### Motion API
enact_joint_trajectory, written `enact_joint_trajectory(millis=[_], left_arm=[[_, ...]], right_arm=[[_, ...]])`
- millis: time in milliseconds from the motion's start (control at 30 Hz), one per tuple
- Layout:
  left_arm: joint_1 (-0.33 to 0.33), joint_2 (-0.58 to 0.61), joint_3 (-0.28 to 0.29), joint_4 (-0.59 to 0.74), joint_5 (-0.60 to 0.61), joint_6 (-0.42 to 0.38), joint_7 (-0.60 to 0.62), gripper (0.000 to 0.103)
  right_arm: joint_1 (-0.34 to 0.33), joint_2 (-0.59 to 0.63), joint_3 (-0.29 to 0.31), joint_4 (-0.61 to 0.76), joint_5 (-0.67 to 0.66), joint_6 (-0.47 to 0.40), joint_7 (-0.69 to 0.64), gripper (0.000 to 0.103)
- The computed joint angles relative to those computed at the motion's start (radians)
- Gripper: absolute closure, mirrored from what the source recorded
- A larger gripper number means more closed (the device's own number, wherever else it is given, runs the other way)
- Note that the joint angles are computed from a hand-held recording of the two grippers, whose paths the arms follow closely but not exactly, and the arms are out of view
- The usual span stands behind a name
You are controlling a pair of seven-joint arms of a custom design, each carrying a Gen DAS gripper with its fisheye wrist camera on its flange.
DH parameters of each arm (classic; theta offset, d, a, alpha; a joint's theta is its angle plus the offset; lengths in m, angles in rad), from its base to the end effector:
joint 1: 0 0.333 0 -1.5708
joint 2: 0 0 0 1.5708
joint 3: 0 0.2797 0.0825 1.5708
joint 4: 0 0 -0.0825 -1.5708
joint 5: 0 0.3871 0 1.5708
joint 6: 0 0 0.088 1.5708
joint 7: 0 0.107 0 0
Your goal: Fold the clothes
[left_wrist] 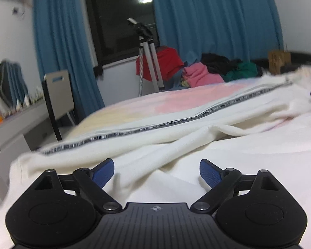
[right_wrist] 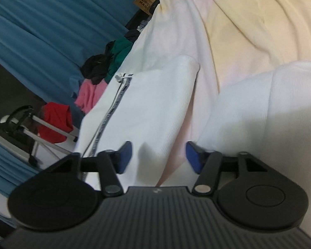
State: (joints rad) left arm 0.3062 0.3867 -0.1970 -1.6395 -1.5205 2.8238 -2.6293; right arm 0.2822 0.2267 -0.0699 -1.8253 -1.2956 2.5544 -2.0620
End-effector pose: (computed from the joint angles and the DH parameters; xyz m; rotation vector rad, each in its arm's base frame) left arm 0.6703 0.1396 0.4109 -0.9932 1.8700 -0.9410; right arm 0.6305 0.1523 0.4207 -0.1127 2.1651 -0.6121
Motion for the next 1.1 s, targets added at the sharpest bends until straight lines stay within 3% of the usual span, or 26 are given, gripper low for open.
enact_joint_trajectory(millis=[133,233,333,400,467,567,633,733,767,867,1000,1100], left_arm=[[-0.017,0.060,-0.020,0.073,-0.002,0.016,0.102,0.019],[-0.026,0.114,-0.033,0.128,0.078,0.001,0.066,0.025],[-0.030,0.157,-0.032,0.163,0.213,-0.030,-0.040,0.053],[-0.024,0.176,-0.029,0.182,0.295,-0.073,-0.116,0.091],[0.003,0.181,-0.037,0.201,0.342,-0.131,-0.173,0.099],[0.059,0.188,-0.059,0.249,0.378,-0.237,-0.253,0.100],[0.082,0.188,-0.049,0.278,0.430,-0.325,-0.346,0.100],[0.092,0.173,-0.030,0.270,0.516,-0.403,-0.408,0.100],[0.087,0.169,-0.023,0.258,0.542,-0.402,-0.413,0.100],[0.073,0.163,-0.017,0.225,0.583,-0.363,-0.438,0.098],[0.089,0.150,-0.031,0.210,0.558,-0.374,-0.495,0.085],[0.106,0.111,-0.027,0.177,0.528,-0.402,-0.554,0.081]], right_arm=[[0.008,0.044,-0.006,0.060,0.033,-0.058,-0.105,0.077],[0.019,0.047,-0.021,0.070,0.007,-0.091,-0.093,0.092],[0.032,0.029,-0.027,0.049,-0.039,-0.157,-0.017,0.096],[0.041,0.012,-0.016,0.038,-0.052,-0.224,-0.018,0.096],[0.049,-0.008,-0.001,0.024,-0.057,-0.294,-0.049,0.097],[0.052,-0.047,0.022,-0.013,-0.050,-0.375,-0.074,0.097],[0.041,-0.081,0.035,-0.056,-0.036,-0.385,-0.055,0.097],[0.023,-0.084,0.056,-0.069,0.065,-0.435,-0.148,0.100],[0.022,-0.079,0.062,-0.068,0.105,-0.476,-0.182,0.100],[0.003,-0.132,0.062,-0.148,0.134,-0.453,-0.154,0.099],[0.000,-0.204,0.098,-0.207,0.115,-0.475,-0.150,0.099],[0.007,-0.239,0.130,-0.214,0.110,-0.500,-0.174,0.099]])
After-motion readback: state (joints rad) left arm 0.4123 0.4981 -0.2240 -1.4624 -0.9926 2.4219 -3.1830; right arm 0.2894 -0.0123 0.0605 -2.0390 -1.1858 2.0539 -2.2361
